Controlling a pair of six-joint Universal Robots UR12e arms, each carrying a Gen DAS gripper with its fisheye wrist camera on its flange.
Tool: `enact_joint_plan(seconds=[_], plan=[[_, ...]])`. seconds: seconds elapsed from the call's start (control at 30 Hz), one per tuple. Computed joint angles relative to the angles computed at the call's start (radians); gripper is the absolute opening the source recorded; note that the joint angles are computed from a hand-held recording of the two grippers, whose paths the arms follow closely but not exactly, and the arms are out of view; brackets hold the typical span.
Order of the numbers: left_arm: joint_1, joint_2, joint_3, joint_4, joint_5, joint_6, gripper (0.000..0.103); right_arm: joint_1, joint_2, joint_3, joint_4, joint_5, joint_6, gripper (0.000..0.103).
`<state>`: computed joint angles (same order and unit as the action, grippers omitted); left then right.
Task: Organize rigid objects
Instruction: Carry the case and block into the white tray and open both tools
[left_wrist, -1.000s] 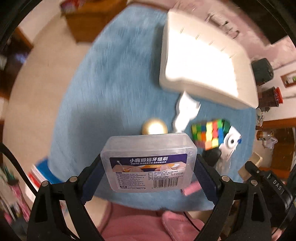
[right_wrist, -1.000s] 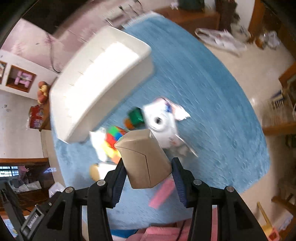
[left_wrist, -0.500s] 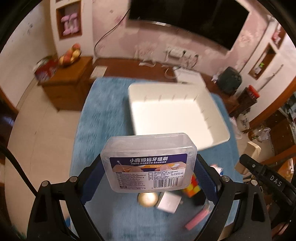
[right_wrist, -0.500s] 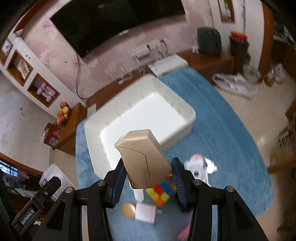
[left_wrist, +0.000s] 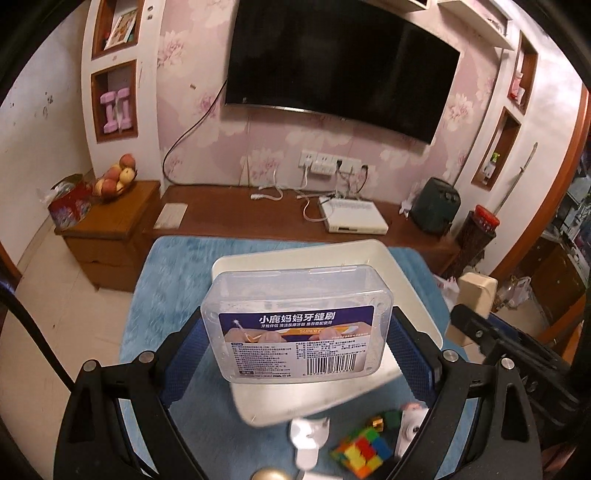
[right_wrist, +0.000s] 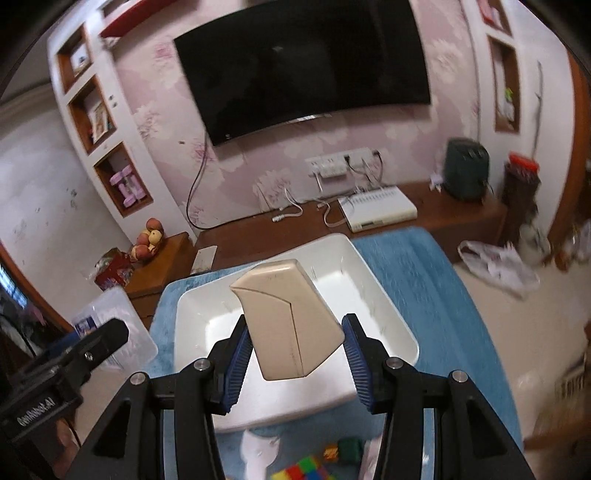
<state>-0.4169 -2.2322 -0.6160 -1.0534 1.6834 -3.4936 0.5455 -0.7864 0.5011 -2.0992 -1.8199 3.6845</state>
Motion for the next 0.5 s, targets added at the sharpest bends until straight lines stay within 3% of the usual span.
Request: enact_joint_plan(seconds=[0.17,0.37,0.5], plan=[[-0.010,-0.061,0.079,-0.024,0.054,0.032,0.093,-0.011,0.015,0.010,-0.057,0.030,-0.066,0.049],[-0.013,-0.116,0.164,-0.105,0.079,0.009,0.094,-0.022,0.039,-0.009,-0.070,0.063,-0.107,0.049],[-0.016,-0.138,0.207,-0.157,0.098,-0.004,0.094,-0.031,0.037,-0.002,-0.065,0.096,-0.103,0.059]])
